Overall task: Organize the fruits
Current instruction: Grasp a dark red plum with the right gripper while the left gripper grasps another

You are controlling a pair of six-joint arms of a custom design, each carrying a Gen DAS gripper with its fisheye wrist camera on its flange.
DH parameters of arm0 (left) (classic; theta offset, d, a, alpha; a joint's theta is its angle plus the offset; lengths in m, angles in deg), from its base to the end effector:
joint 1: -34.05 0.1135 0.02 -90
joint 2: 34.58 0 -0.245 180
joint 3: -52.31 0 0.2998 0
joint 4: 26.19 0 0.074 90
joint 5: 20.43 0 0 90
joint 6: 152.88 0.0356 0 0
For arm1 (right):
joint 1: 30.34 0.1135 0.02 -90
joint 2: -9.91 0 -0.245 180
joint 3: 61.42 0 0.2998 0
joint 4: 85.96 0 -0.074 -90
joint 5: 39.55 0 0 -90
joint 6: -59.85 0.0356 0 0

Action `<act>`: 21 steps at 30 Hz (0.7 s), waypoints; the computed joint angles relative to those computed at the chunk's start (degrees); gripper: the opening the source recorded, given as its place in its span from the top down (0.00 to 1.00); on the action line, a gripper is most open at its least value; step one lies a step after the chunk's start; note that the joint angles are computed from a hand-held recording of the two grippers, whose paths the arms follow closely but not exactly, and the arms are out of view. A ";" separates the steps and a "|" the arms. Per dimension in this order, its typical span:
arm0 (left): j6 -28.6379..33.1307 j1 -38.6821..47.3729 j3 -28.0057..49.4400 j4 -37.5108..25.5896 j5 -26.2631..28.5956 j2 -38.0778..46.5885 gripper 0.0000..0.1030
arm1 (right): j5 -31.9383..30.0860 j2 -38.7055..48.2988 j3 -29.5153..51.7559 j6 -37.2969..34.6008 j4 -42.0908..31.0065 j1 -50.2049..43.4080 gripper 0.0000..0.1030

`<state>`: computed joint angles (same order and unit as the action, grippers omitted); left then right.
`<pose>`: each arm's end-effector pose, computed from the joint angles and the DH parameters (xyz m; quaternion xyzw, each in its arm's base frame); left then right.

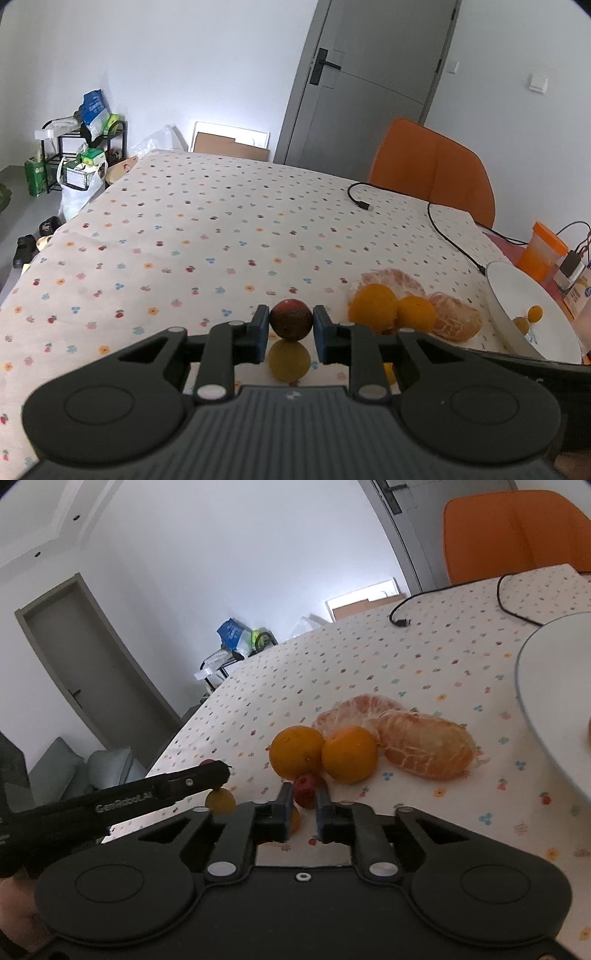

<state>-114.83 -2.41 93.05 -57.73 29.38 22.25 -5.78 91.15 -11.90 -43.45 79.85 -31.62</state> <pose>0.2085 -0.1255 0.1607 -0.2410 0.8509 -0.0070 0.4666 0.3035 0.0228 0.1307 -0.2615 0.7945 0.3913 0.3838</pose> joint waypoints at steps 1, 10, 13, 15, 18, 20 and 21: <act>-0.02 0.10 -0.27 -0.27 0.04 -0.62 0.77 | 0.59 -0.07 -0.20 0.64 0.73 0.40 0.73; -0.31 -0.35 -1.64 -0.57 0.29 -2.88 0.77 | 1.88 1.20 0.48 3.77 2.87 2.71 0.69; -0.42 -0.68 -1.46 -0.78 0.15 -2.84 0.77 | 2.29 1.54 0.81 3.61 2.38 3.11 0.82; -0.45 -0.84 -1.37 -0.90 -0.05 -2.77 0.77 | 1.52 1.67 0.76 3.42 2.02 2.73 0.82; -1.01 -1.59 -0.82 -1.32 -0.53 -2.22 0.77 | 0.71 0.63 -0.08 2.95 1.95 2.01 0.82; -1.09 -2.21 -0.24 -1.17 -0.94 -1.42 0.77 | -0.06 -0.14 -0.62 2.49 1.69 1.15 0.82; -1.04 -2.56 0.12 -1.04 -1.11 -0.97 0.77 | -0.38 -0.54 -0.88 2.15 1.56 0.64 0.82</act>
